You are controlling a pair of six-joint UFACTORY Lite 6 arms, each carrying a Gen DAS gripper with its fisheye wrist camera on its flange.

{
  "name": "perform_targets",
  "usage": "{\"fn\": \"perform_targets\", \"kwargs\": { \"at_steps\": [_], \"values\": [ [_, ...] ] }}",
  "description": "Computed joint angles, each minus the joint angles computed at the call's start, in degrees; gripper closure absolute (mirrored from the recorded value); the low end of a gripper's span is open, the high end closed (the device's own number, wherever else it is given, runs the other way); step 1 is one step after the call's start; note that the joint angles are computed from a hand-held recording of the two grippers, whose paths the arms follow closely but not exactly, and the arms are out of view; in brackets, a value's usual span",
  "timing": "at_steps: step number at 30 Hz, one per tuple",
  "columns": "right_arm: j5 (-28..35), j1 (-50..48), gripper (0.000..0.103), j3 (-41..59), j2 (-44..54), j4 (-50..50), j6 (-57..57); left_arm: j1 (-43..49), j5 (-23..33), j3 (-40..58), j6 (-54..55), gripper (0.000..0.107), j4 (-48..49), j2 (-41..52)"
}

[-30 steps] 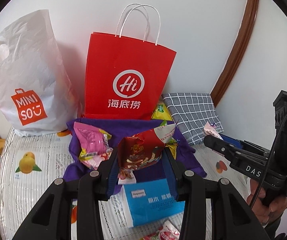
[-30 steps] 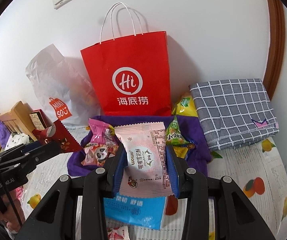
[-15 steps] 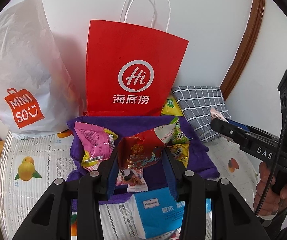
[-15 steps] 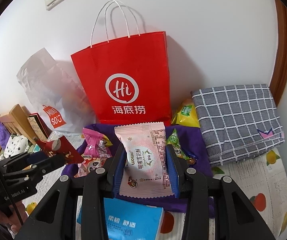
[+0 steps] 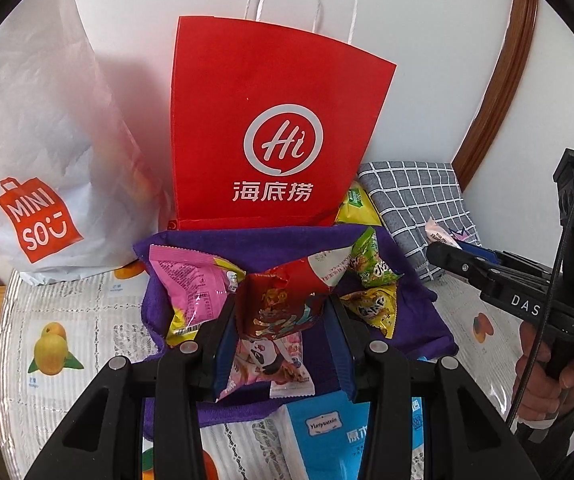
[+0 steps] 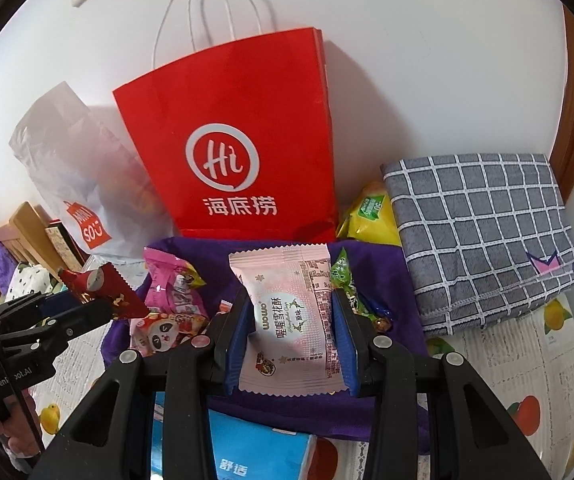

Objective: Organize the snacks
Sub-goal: 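Carry the red packet and pink packet with both tools over the purple towel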

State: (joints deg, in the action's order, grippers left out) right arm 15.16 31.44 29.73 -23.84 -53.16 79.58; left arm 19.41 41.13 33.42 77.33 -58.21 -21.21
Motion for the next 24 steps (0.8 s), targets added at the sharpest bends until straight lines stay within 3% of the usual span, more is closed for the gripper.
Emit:
{"fn": "perform_targets", "kwargs": {
  "at_steps": [11, 20, 24],
  "values": [
    [-4.98, -5.28, 0.064, 0.07, 3.69, 0.86, -4.41, -1.63, -3.49, 2.47, 2.36, 0.067, -2.72, 7.7],
    [-8.72, -7.45, 0.064, 1.42, 11.34, -5.16, -0.42, -7.18, -6.69, 5.3, 0.64, 0.067, -3.68, 14.21],
    [-9.18, -8.14, 0.064, 1.73, 13.35, -10.92, 5.04, -10.46, -11.2, 5.68, -2.13, 0.067, -2.32, 16.34]
  ]
}}
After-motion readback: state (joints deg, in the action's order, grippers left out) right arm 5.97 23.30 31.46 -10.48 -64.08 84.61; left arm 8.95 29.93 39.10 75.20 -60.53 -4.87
